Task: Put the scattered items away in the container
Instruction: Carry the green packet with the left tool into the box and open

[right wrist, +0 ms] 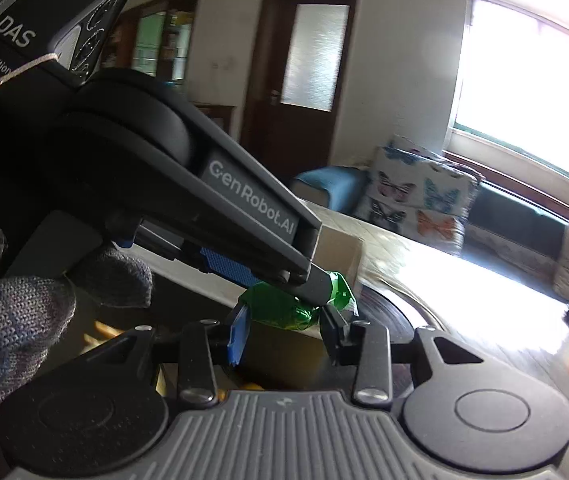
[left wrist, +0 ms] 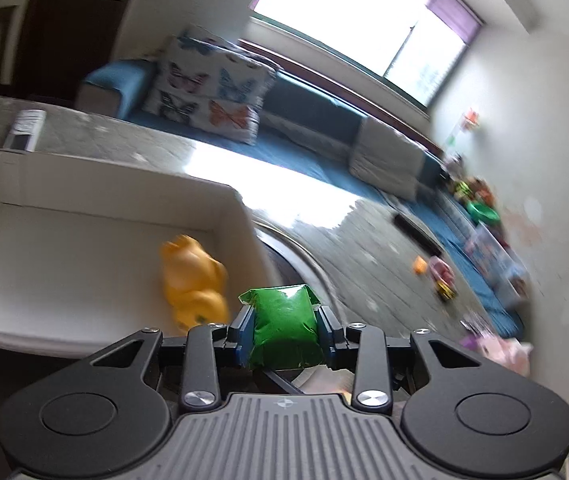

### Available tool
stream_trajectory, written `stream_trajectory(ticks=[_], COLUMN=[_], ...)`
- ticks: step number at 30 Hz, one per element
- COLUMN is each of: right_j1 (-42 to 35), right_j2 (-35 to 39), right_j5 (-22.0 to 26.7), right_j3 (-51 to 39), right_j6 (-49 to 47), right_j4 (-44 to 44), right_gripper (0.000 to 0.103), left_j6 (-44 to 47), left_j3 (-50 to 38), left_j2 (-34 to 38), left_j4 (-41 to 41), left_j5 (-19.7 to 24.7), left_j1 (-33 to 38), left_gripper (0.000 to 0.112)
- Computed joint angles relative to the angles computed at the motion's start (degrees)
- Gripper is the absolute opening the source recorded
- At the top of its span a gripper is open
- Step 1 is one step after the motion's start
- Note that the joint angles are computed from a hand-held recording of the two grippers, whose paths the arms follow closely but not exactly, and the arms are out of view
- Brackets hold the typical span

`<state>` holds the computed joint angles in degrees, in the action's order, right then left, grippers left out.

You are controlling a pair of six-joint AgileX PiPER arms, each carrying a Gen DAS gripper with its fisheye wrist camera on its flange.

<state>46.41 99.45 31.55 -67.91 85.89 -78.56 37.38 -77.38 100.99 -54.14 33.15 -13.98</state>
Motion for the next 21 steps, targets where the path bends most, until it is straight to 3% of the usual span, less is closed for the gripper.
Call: stream_trajectory(ticks=[6, 12, 21], right_j1=[-3.3, -6.2, -4.7], right_j2=[6.6, 11.7, 11.0], right_j5=[-6.2, -10.9, -8.8], right_j3=[-7.9, -14.8, -12.8], right_j6=[-6.5, -20.3, -14.2], right_j4=[1.6, 16.0, 11.0], right_gripper=[0.038, 0.038, 0.043], left_j6=[-1.3, -7.3, -6.5], left_j3=[-2.4, -5.3, -3.8], left_j2=[3.0, 6.3, 5.3], left_j4=[-1.3, 2.4, 1.0], left_j5=[-1.6, -1.4, -0.7], left_j1=[3.6, 5.3, 5.7], left_gripper=[0.037, 0.037, 0.037])
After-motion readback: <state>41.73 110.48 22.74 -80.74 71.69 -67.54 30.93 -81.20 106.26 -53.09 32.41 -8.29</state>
